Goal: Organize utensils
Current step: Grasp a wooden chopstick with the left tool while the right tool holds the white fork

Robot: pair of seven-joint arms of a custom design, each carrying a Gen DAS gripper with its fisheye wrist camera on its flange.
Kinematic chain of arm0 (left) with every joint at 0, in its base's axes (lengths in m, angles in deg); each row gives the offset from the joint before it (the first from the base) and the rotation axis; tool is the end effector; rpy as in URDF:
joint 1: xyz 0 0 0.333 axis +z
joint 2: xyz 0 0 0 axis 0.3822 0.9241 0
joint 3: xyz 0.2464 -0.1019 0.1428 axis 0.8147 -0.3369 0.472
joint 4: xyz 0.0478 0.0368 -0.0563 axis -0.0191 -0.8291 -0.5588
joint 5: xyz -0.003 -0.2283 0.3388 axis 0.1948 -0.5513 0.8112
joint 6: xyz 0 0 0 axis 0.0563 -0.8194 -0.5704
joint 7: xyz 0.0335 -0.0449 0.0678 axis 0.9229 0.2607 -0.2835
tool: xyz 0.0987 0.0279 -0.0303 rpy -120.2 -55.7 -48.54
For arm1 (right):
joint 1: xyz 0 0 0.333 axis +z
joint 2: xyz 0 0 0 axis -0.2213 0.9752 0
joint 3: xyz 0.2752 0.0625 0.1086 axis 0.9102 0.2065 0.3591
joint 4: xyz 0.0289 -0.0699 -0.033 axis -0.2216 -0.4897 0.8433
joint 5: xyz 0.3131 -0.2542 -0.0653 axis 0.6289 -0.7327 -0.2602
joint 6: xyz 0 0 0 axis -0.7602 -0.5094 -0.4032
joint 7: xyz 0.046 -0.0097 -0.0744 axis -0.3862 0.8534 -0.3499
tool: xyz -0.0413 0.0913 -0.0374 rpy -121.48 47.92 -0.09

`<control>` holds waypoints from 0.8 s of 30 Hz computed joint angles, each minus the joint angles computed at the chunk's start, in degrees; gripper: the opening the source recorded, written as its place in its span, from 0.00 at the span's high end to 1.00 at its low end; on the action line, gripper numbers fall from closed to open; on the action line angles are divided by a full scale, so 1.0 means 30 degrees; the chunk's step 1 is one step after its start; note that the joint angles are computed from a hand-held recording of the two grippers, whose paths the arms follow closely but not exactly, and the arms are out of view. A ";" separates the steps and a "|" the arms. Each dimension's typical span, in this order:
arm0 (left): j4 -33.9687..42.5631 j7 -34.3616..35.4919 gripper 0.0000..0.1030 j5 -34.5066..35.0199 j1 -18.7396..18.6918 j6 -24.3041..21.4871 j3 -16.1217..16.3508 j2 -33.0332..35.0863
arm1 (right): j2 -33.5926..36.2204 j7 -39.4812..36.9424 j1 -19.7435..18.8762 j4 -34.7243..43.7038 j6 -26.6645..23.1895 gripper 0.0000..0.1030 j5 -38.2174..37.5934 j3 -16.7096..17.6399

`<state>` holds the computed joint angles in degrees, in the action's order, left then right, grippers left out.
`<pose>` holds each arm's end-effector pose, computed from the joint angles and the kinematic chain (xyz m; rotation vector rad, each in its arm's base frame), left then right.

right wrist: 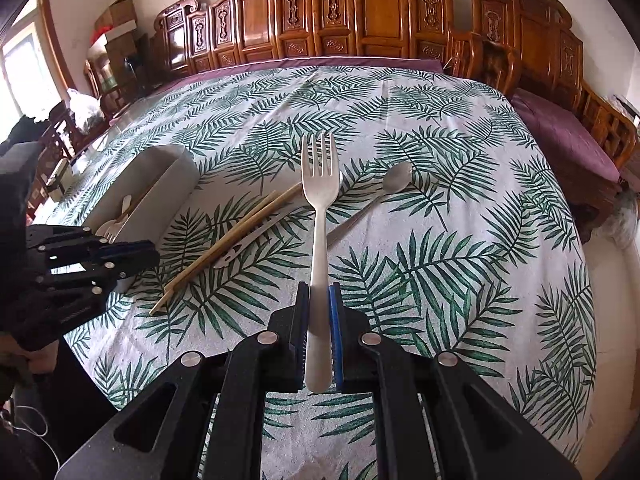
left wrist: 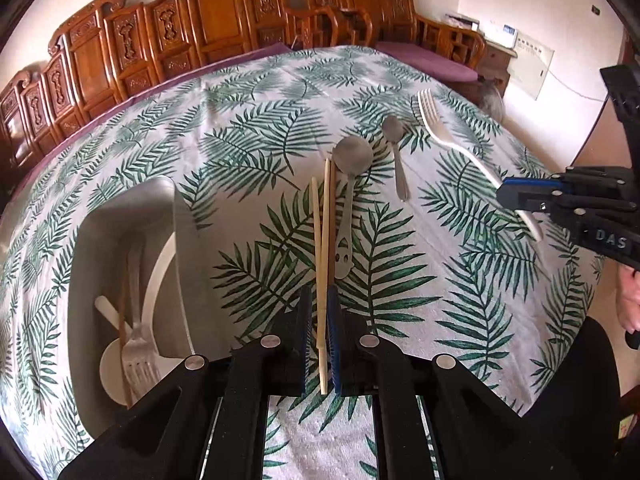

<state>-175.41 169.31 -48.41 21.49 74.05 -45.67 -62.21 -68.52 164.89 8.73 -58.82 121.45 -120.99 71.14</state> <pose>0.5474 -0.0497 0.3573 -1.0806 2.5852 -0.7583 0.4887 0.2912 0.3854 -1.7638 1.9018 -0.4659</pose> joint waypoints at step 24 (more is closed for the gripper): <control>0.0491 -0.4756 0.88 0.5700 0.0028 0.2040 -0.0972 0.1932 | 0.0053 -0.1385 -0.0060 -0.0082 0.1330 0.89 0.1351 -0.0129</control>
